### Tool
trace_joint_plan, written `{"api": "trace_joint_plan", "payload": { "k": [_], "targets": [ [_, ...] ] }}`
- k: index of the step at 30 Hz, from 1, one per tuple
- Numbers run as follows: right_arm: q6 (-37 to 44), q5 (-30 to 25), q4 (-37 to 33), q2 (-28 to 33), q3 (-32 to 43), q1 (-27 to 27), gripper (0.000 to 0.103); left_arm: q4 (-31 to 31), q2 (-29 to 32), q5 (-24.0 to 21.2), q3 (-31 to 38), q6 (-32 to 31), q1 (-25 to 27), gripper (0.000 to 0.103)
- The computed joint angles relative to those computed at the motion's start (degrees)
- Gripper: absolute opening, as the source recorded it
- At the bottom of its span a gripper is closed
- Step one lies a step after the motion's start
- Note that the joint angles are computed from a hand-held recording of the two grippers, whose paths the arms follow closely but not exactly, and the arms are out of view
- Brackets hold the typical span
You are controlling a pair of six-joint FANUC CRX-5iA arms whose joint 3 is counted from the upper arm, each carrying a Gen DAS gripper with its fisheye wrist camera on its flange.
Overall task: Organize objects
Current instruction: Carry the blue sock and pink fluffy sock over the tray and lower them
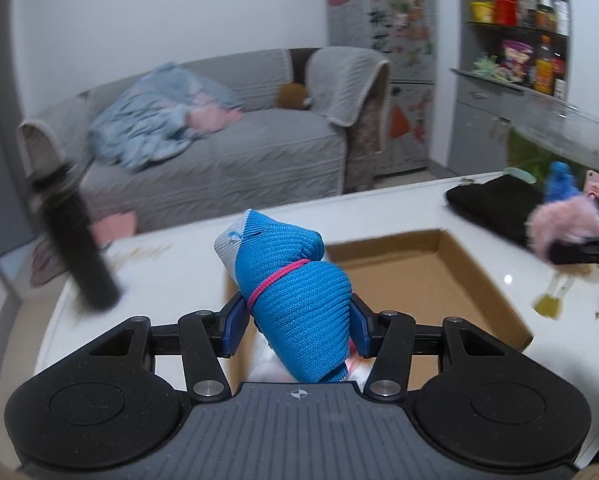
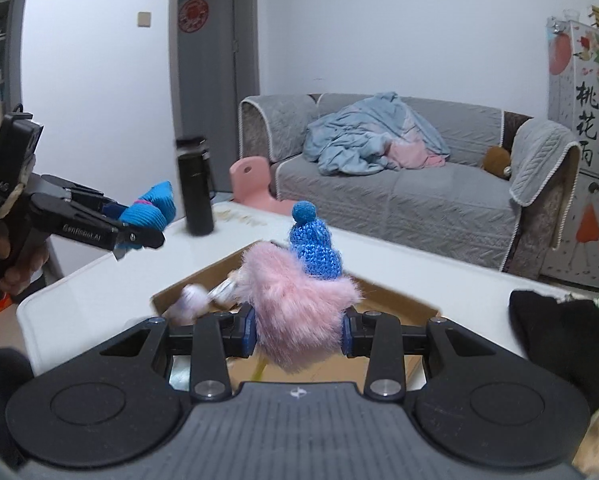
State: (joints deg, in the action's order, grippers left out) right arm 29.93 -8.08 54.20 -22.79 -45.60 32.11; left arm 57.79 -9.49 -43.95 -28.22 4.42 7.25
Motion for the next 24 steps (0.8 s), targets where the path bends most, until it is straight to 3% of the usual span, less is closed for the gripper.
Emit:
{"api": "trace_joint_plan", "payload": {
  "k": [4, 7, 12, 15, 19, 24],
  "targets": [
    [9.3, -0.4, -8.8, 5.9, 5.4, -1.2, 0.035, -2.9, 5.0, 0.6, 4.7, 2.9, -5.3, 0.058],
    [21.3, -2.4, -21.5, 8.9, 9.9, -1.0, 0.035, -7.0, 9.3, 2.1, 8.7, 6.5, -9.1, 0.058],
    [31.8, -4.9, -33.0, 15.3, 16.2, -1.8, 0.035, -10.1, 15.8, 3.1, 12.9, 9.4, -12.9, 0.058],
    [36.8, -7.2, -38.6, 19.0, 20.1, -2.2, 0.035, -12.3, 18.9, 4.8, 14.4, 9.7, -14.6, 0.058],
    [37.5, -9.9, -39.5, 23.1, 23.4, -2.8, 0.035, -15.1, 22.2, 6.9, 16.3, 11.5, -15.7, 0.058],
    [43.6, -14.5, -46.4, 26.9, 28.4, -3.7, 0.035, -18.1, 24.9, 7.4, 18.3, 13.3, -15.8, 0.058]
  ]
}}
